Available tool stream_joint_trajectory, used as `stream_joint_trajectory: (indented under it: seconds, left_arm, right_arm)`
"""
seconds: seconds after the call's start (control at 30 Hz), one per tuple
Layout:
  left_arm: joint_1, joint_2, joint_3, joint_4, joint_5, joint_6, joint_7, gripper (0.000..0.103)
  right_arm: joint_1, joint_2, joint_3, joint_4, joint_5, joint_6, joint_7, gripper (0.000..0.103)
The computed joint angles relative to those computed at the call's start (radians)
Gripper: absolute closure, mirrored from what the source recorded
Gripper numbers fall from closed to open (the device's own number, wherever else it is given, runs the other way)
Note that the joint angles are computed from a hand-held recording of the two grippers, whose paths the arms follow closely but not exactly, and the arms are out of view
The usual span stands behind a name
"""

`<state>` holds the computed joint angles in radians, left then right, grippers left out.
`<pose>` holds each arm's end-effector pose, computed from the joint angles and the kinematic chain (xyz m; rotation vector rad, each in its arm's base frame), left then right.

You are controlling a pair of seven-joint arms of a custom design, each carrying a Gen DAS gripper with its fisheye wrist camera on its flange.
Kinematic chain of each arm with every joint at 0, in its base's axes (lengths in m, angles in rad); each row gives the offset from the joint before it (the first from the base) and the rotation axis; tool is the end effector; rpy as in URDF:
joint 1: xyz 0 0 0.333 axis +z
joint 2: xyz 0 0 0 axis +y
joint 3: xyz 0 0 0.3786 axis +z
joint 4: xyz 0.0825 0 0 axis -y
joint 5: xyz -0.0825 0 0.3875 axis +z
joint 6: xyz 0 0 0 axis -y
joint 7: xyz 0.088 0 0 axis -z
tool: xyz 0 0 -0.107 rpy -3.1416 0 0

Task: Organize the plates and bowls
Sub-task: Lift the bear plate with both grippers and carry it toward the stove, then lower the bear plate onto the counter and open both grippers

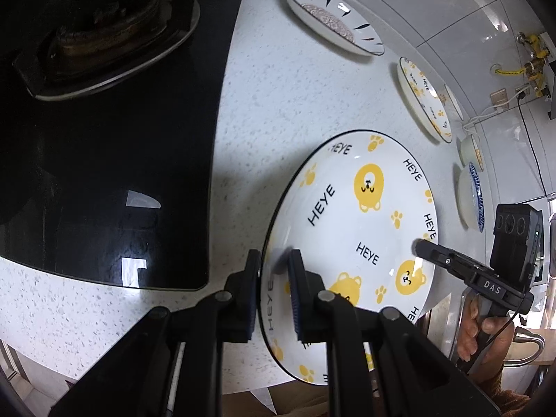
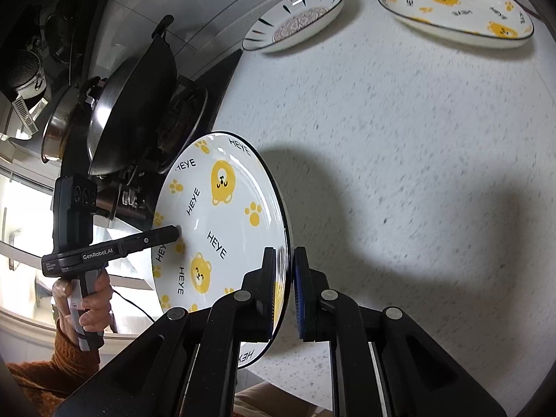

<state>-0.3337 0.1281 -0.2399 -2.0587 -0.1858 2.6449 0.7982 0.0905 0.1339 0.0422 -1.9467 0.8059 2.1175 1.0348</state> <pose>0.5262 -0.3272 0.4860 2.4232 -1.6936 0.7123 0.6000 0.1122 0.4889 -1.9720 1.5405 0.4641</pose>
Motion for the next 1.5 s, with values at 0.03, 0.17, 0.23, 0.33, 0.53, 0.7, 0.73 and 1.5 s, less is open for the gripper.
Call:
stream_joint_trajectory:
  seconds: [0.03, 0.17, 0.23, 0.33, 0.53, 0.7, 0.73, 1.5]
  left_arm:
    - [0.003, 0.001, -0.003, -0.007, -0.015, 0.005, 0.013, 0.088]
    - [0.008, 0.001, -0.007, -0.024, -0.044, 0.015, 0.049, 0.087]
    - [0.01, 0.001, -0.008, -0.03, -0.057, 0.024, 0.067, 0.088]
    - [0.011, -0.003, -0.007, -0.039, -0.064, 0.042, 0.087, 0.088]
    - [0.004, -0.007, -0.003, -0.041, -0.037, 0.043, 0.094, 0.088]
    - [-0.006, -0.018, 0.003, -0.048, 0.032, 0.057, 0.06, 0.087]
    - [-0.006, -0.023, 0.003, -0.055, 0.035, 0.066, 0.06, 0.087]
    - [-0.092, 0.22, 0.044, 0.483, 0.431, -0.104, -0.061, 0.04]
  right_arm:
    - [0.004, -0.002, 0.002, -0.005, -0.008, 0.007, 0.008, 0.093]
    - [0.017, -0.002, 0.006, -0.017, -0.029, 0.031, 0.044, 0.093]
    - [0.021, -0.004, 0.008, -0.024, -0.037, 0.042, 0.055, 0.093]
    - [0.026, -0.01, 0.009, -0.033, -0.044, 0.055, 0.068, 0.093]
    - [0.033, -0.015, 0.009, -0.046, -0.059, 0.074, 0.083, 0.092]
    - [0.034, -0.031, 0.007, -0.062, -0.044, 0.105, 0.079, 0.091]
    - [0.034, -0.035, 0.006, -0.064, -0.039, 0.114, 0.08, 0.091]
    - [-0.048, -0.046, -0.087, 0.068, -0.024, 0.117, -0.009, 0.014]
